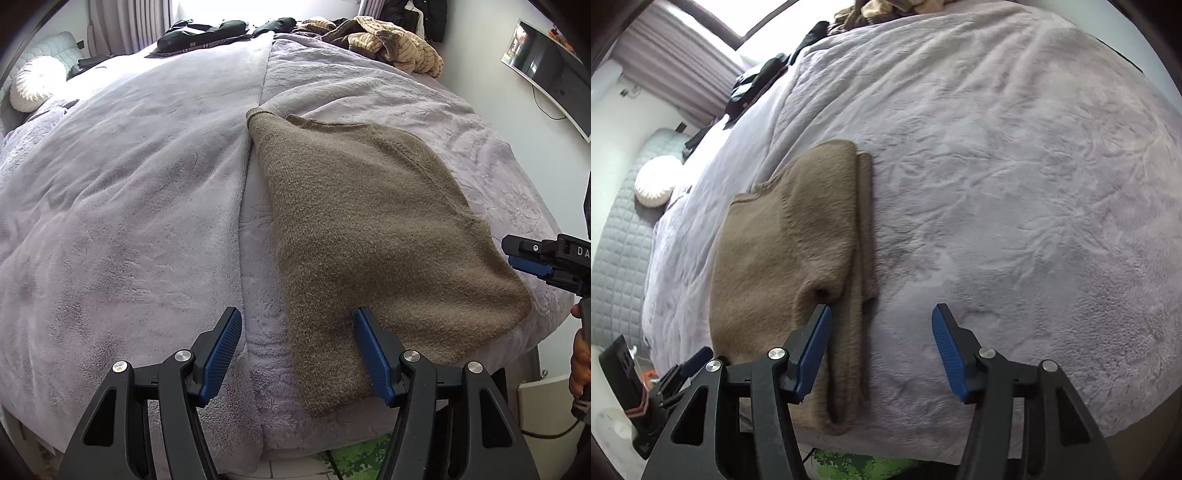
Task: Fold small clothes
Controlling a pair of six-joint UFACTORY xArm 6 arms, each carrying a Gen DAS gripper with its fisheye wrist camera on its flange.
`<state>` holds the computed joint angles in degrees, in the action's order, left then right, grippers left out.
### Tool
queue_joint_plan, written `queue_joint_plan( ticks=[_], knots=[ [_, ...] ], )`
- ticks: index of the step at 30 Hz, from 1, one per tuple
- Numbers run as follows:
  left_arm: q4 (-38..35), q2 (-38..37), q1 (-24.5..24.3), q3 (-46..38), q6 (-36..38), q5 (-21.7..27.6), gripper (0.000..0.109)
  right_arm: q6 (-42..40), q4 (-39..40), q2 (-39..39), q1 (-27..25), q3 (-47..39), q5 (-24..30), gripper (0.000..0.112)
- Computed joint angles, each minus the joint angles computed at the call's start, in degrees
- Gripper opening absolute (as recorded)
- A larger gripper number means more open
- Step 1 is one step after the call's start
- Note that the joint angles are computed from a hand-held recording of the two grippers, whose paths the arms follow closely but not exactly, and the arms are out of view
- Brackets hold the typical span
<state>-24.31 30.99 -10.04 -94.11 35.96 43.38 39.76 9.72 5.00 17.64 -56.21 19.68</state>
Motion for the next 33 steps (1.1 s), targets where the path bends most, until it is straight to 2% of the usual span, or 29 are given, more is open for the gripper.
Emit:
queue_joint_plan(
  ticks=[3, 5, 9, 10, 11, 12, 14, 16, 23, 26, 33],
  knots=[
    [0.9, 0.6, 0.0, -1.4, -0.9, 0.6, 0.065, 2.8, -4.8, 0.5, 0.6, -2.0, 3.1, 0.074],
    [1.5, 1.0, -0.1, -2.8, -1.3, 0.4, 0.065, 5.1, -9.0, 1.1, 1.1, -4.1, 5.8, 0.077],
    [1.8, 1.8, -0.5, -5.7, -2.2, 0.0, 0.065, 6.0, -11.5, 2.2, 2.2, -7.9, 9.2, 0.081],
    [2.0, 2.1, -0.6, -6.8, -2.7, 0.4, 0.084, 5.9, -11.8, 2.6, 2.3, -8.9, 10.0, 0.083],
    [2.3, 2.3, -0.8, -7.5, -3.4, 0.4, 0.097, 5.9, -12.3, 3.1, 2.6, -10.2, 10.9, 0.083],
    [2.2, 2.0, -0.9, -7.2, -3.8, -0.6, 0.103, 6.1, -12.8, 3.5, 2.8, -11.1, 11.4, 0.085],
    [2.7, 1.3, -1.4, -6.6, -4.6, -2.7, 0.103, 6.8, -14.4, 4.6, 3.5, -13.5, 13.2, 0.089],
    [3.3, 1.2, -1.6, -6.8, -5.2, -2.7, 0.103, 7.3, -15.4, 5.8, 4.3, -16.2, 15.6, 0.103],
    [7.6, 1.4, -2.1, -7.2, -10.9, -2.5, 0.103, 15.7, -25.7, 8.3, 6.9, -21.9, 22.3, 0.103],
    [8.3, 1.6, -1.9, -7.5, -12.5, -1.9, 0.103, 17.0, -26.8, 8.6, 7.5, -23.2, 24.9, 0.103],
    [11.2, 1.6, -2.2, -7.5, -15.0, -2.5, 0.103, 17.4, -28.8, 9.3, 8.5, -24.7, 27.2, 0.103]
  ],
)
